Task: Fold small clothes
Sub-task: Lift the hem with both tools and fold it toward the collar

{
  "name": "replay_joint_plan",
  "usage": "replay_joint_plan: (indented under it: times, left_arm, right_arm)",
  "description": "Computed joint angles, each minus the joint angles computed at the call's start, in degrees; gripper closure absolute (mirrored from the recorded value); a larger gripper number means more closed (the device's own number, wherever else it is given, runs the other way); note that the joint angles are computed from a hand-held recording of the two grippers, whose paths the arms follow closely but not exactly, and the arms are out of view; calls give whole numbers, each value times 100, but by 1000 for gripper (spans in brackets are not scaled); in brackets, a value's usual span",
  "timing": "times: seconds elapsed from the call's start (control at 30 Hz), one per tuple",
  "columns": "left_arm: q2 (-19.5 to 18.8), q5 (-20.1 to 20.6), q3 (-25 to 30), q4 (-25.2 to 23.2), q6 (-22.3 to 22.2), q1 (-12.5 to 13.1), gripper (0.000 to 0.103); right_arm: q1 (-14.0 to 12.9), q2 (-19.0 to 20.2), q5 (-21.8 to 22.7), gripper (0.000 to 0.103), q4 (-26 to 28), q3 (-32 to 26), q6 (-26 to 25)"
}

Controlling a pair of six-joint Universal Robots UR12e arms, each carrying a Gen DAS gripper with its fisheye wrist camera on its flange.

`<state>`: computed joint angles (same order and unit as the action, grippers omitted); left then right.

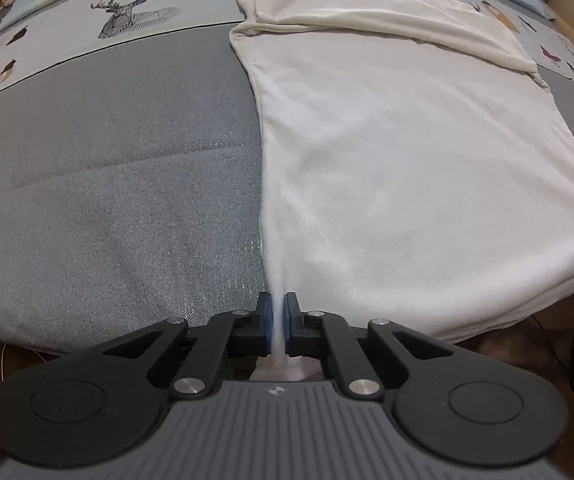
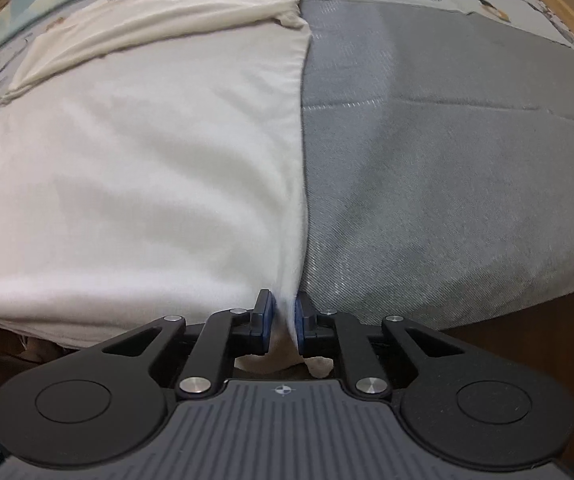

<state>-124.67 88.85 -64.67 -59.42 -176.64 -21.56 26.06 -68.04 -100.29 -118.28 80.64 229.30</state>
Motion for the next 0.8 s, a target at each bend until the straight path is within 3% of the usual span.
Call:
replay_joint_plan:
  times: [0.27, 0.5, 0.8]
  left_arm:
    - [-38, 91, 45, -118, 186, -26, 95]
    - [-26, 8, 21, -43, 132, -3, 97]
    - [-43, 36, 40, -105, 242, -13, 96]
  right_arm:
    - [-29, 29, 200, 88, 155, -35, -70]
    - [-6, 36, 136, 93, 112, -44, -81]
    - [13, 57, 154, 90, 225, -100, -102]
